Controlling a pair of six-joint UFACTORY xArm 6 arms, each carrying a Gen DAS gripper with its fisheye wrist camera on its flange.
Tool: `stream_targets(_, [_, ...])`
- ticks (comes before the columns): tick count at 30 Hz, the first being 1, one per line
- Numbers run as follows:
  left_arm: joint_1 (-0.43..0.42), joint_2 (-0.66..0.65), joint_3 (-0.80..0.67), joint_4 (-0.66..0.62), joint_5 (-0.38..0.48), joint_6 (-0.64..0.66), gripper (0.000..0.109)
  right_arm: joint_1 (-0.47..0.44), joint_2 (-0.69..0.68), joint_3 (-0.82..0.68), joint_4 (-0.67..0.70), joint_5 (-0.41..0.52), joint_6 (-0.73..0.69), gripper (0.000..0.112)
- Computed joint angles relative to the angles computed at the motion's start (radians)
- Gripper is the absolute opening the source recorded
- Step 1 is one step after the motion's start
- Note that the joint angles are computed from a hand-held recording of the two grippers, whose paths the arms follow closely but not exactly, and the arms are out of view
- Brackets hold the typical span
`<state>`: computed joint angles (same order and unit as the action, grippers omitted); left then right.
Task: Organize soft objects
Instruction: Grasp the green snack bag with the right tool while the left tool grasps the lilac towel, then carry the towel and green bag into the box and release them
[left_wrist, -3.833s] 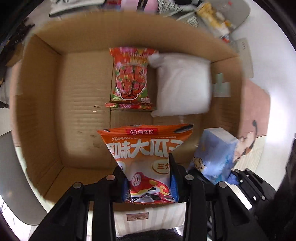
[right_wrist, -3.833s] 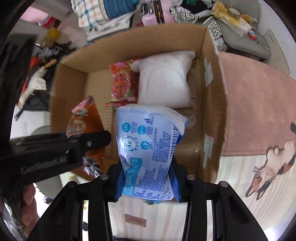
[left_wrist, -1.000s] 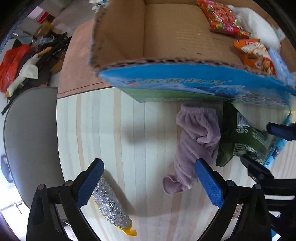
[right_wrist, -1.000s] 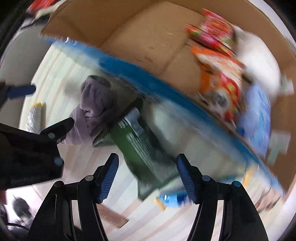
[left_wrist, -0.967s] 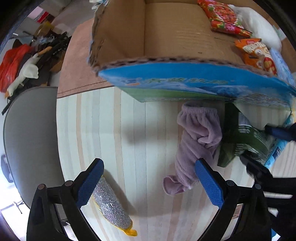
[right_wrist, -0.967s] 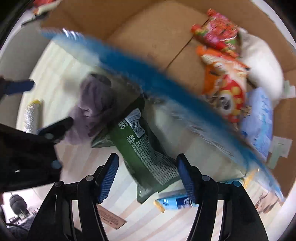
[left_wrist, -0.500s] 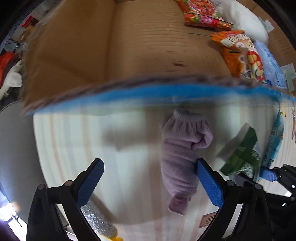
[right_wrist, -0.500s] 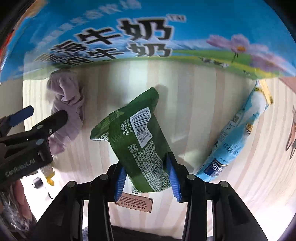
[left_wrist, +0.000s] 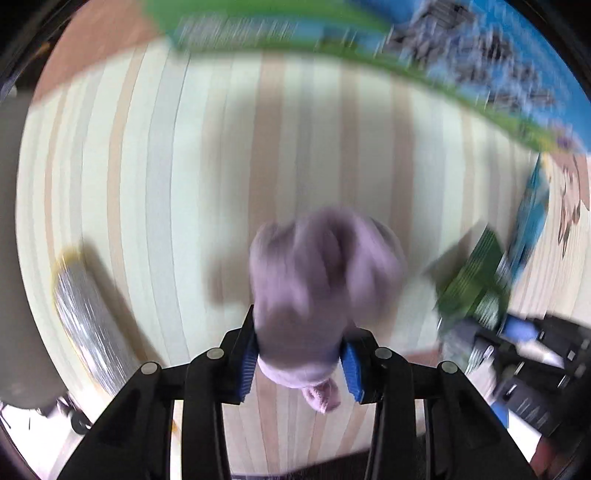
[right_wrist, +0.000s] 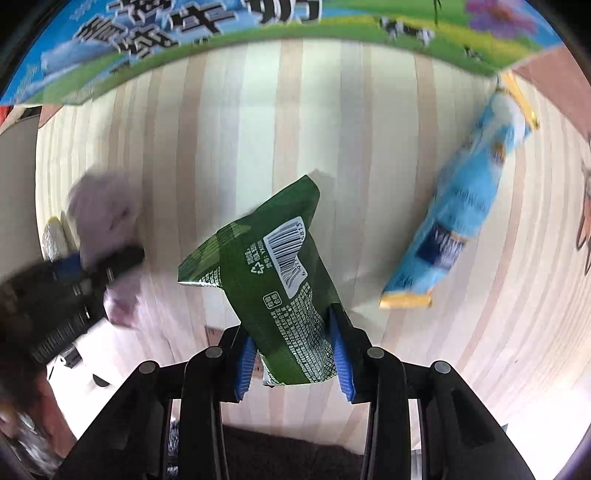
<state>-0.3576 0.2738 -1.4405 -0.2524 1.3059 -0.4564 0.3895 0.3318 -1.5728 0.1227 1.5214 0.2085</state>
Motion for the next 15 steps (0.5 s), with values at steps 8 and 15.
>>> stream_targets(8, [-0.003, 0.011, -0.012, 0.016, -0.013, -0.029, 0.046, -0.005, 0.043, -0.048, -0.015, -0.003, -0.019, 0.043])
stream_targets(15, [-0.064, 0.043, -0.073, 0.089, 0.004, -0.113, 0.034, 0.078, 0.127, -0.170, -0.035, 0.018, 0.051, 0.040])
